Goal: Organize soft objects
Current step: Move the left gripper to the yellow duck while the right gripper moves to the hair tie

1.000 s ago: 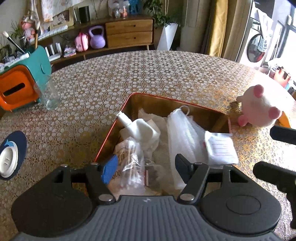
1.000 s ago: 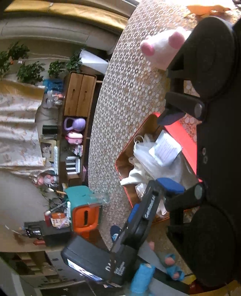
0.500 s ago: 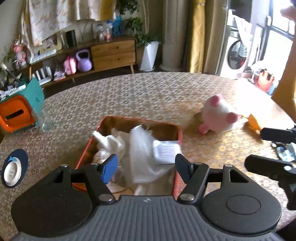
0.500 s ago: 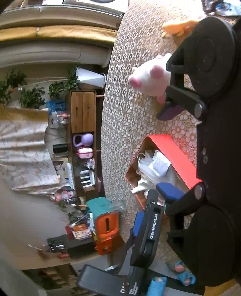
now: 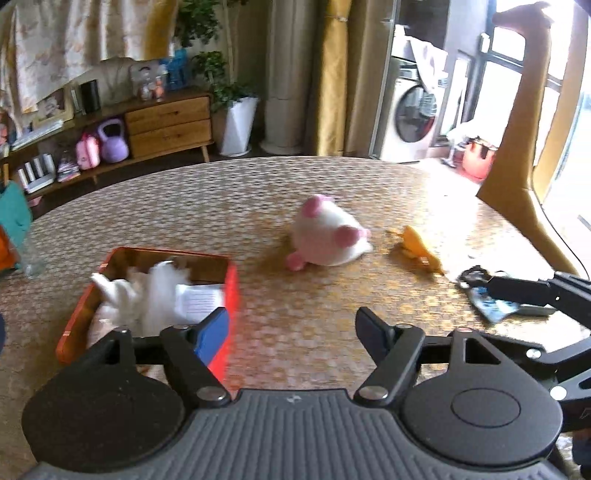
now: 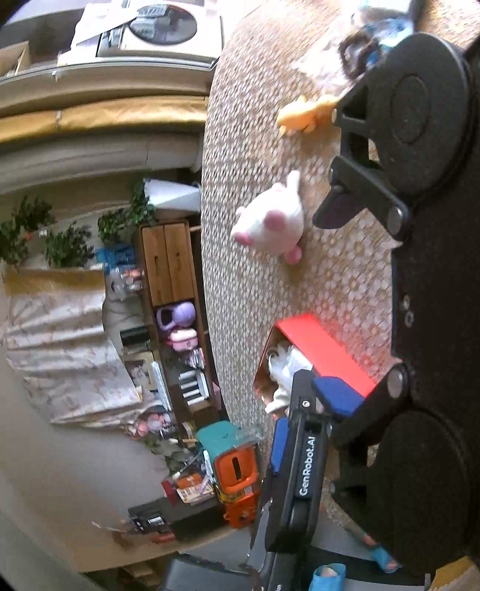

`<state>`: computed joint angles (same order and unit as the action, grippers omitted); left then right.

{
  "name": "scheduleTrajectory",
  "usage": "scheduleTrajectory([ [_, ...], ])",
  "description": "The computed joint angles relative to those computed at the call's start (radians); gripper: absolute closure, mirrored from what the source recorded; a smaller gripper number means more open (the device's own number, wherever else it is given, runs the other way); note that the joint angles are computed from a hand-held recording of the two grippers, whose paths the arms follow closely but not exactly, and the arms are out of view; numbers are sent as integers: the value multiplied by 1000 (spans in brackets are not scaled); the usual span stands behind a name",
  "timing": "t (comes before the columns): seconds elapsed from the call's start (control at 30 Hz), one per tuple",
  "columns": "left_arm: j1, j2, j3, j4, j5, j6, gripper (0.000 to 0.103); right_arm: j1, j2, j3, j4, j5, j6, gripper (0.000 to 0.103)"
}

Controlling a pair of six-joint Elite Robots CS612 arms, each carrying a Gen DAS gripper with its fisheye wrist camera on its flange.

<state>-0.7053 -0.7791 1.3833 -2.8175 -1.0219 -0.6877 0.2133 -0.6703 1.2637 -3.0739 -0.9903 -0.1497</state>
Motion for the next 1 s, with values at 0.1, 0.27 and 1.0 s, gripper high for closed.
scheduleTrajectory([
  [0.1, -7, 22, -35, 3, -20, 8, 26, -16, -9, 29, -19, -1, 6, 15],
  [0.27, -13, 61, -99, 7, -55, 19, 23, -45, -22, 69, -56, -12, 32, 11],
  [1.0, 2, 298, -508, 120, -162, 48, 1, -120, 37, 41, -94, -142, 35, 2],
])
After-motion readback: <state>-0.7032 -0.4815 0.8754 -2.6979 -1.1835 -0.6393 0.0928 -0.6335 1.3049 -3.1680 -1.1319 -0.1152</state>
